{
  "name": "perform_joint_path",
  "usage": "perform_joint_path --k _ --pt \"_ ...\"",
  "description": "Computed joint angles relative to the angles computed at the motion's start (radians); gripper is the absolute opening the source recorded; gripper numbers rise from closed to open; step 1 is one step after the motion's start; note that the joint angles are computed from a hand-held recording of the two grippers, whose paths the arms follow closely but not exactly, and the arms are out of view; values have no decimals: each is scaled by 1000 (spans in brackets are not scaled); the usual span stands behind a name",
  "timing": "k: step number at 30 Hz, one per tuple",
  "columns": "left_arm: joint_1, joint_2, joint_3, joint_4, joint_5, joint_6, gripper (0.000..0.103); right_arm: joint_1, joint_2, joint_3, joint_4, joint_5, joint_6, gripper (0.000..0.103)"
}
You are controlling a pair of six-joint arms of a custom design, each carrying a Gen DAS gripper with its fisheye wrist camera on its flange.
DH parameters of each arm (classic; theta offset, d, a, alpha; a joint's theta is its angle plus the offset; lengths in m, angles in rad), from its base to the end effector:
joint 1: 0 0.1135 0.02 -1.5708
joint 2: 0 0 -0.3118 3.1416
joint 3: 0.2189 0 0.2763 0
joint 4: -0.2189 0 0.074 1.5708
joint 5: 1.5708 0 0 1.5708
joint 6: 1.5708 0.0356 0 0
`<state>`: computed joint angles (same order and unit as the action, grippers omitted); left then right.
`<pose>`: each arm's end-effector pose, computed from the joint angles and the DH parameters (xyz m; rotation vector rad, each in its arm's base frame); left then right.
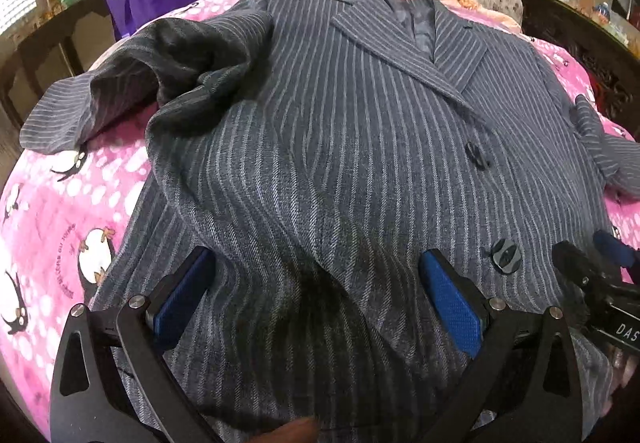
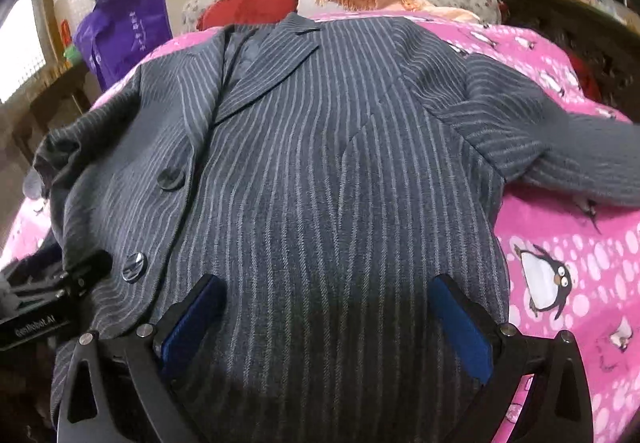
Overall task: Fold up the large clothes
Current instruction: 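Lower both tools toward the jacket body near the buttons, then grasp the jacket sleeve with the left tool and lift it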
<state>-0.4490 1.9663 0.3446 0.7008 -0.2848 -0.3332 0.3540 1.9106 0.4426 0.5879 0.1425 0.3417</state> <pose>0.2312 -0.1003 0.0427 0.0235 2.4403 0.0100 0.2652 0.0926 0.0611 0.0477 2.4429 0.1357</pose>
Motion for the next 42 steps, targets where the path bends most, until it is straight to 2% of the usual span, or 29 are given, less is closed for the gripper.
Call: perform_joint_path --k 3,4,8,17,19,29,33,35,37,39,42 --pt "-25 -4 2 11 -50 -7 103 0 14 -3 24 1 -3 103" --pt "-28 18 -7 92 -72 6 103 0 17 0 22 2 -4 103" --pt "-24 21 -20 152 -76 16 103 -3 18 -3 30 -6 -3 103" --pt "-1 24 -38 149 -8 2 103 8 14 -6 37 12 3 103" --pt "-3 35 -48 174 -7 0 103 17 15 -5 33 30 6 103" --pt "2 23 -37 144 3 3 103 31 11 -2 20 51 19 103" --pt "16 33 -53 179 32 4 103 30 12 -4 21 51 21 103" --pt "31 23 -72 205 68 14 103 31 11 -5 21 50 23 103" --pt "90 -41 -111 211 186 44 103 30 10 -6 23 44 24 103" --pt "168 -164 -151 178 288 79 103 23 11 -10 29 35 22 103" --pt "362 -414 -178 57 417 177 103 15 8 -7 19 27 19 103"
